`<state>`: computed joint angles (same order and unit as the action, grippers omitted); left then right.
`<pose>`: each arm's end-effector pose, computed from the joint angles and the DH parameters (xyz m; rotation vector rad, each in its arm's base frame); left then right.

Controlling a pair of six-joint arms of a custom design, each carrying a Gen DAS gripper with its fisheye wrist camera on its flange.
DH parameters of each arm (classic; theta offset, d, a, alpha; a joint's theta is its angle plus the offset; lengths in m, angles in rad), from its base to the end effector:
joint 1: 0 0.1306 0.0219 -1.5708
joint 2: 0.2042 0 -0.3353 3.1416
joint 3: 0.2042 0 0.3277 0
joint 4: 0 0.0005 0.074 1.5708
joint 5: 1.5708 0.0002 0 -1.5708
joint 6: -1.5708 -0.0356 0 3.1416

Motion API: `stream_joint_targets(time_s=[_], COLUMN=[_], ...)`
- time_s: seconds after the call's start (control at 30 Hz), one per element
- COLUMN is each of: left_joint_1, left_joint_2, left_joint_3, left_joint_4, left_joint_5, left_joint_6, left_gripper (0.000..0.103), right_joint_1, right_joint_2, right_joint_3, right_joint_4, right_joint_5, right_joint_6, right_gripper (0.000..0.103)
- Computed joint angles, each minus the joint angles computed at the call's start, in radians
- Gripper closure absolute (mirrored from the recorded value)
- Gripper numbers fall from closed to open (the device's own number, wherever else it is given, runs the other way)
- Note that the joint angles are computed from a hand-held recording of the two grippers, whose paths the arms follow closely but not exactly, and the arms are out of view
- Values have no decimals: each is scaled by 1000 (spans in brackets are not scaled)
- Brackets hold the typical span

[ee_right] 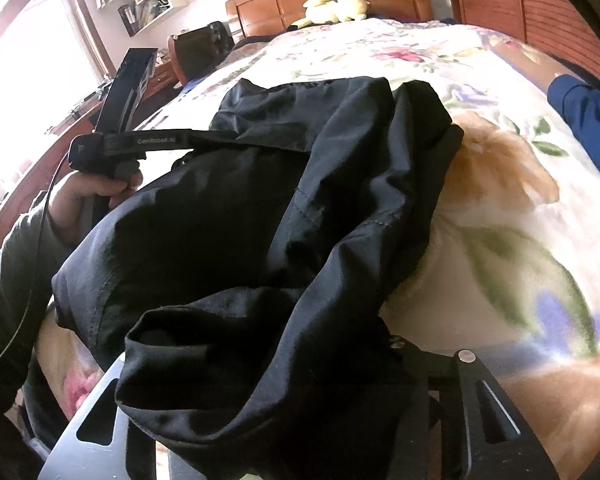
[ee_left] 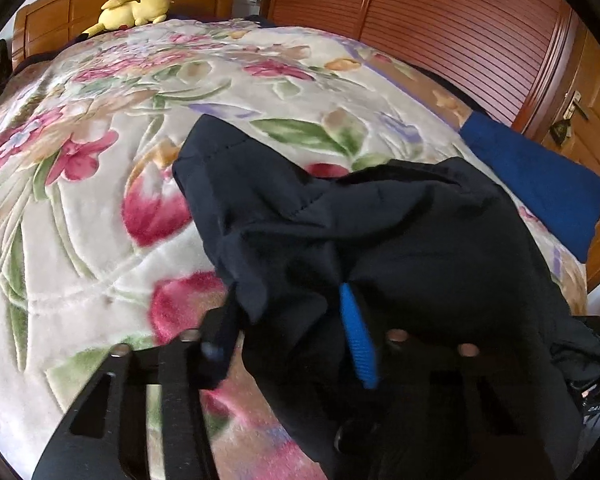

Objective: Fold large clothes
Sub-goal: 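Carry the held coat with both grippers toward the blue cloth by the wardrobe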

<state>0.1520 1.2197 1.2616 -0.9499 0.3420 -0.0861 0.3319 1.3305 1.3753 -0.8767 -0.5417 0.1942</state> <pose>0.3639 0.0432 0.3911 0.0642 2.4317 -0.3171 0.3794 0.1496 0.4030 -0.8551 2.2036 0.7136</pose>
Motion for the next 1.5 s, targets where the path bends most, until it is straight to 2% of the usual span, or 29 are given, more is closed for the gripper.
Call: stream_joint_targets(time_s=[0.03,0.1,0.2,0.27,0.47,0.67,0.8,0.93,1.03,1.13,1.3,1.4,1.5], left_joint_1=[4,5,-3,-13,-33,-36,-62,-132,-205,-297,-442,-543,-605], left_joint_2=[-2,-24,-74,-109,-183,-218,-220,-201,-154,-81,62,194,326], left_joint_3=[1,-9,-29,-37,-26,11,65,146,219,308,461,597,752], left_joint_4=[-2,14,46,62,81,70,52,45,44,61,101,131,108], left_joint_5=[5,-1,-21,-42,-86,-109,-145,-206,-264,-329,-395,-443,-450], left_joint_6=[-3,-3,3,3,-3,2,18,45,80,119,192,224,260], left_gripper=[67,80,87,88,90,91,91,91,91,91,91,91,91], right_joint_1=[2,3,2,-10,-25,-37,-61,-110,-172,-227,-358,-443,-506], right_joint_2=[-5,-25,-50,-64,-84,-113,-114,-115,-91,-65,-4,55,137], right_joint_3=[-4,-28,-56,-73,-77,-76,-38,11,84,172,344,464,594], right_joint_4=[7,42,83,114,138,169,153,129,67,15,-69,-120,-172], right_joint_5=[4,16,19,0,-22,-31,-51,-67,-94,-79,-53,-23,31], right_joint_6=[0,-1,-3,-4,5,2,34,84,142,200,312,370,430], right_gripper=[65,69,73,76,78,79,79,79,79,79,79,80,80])
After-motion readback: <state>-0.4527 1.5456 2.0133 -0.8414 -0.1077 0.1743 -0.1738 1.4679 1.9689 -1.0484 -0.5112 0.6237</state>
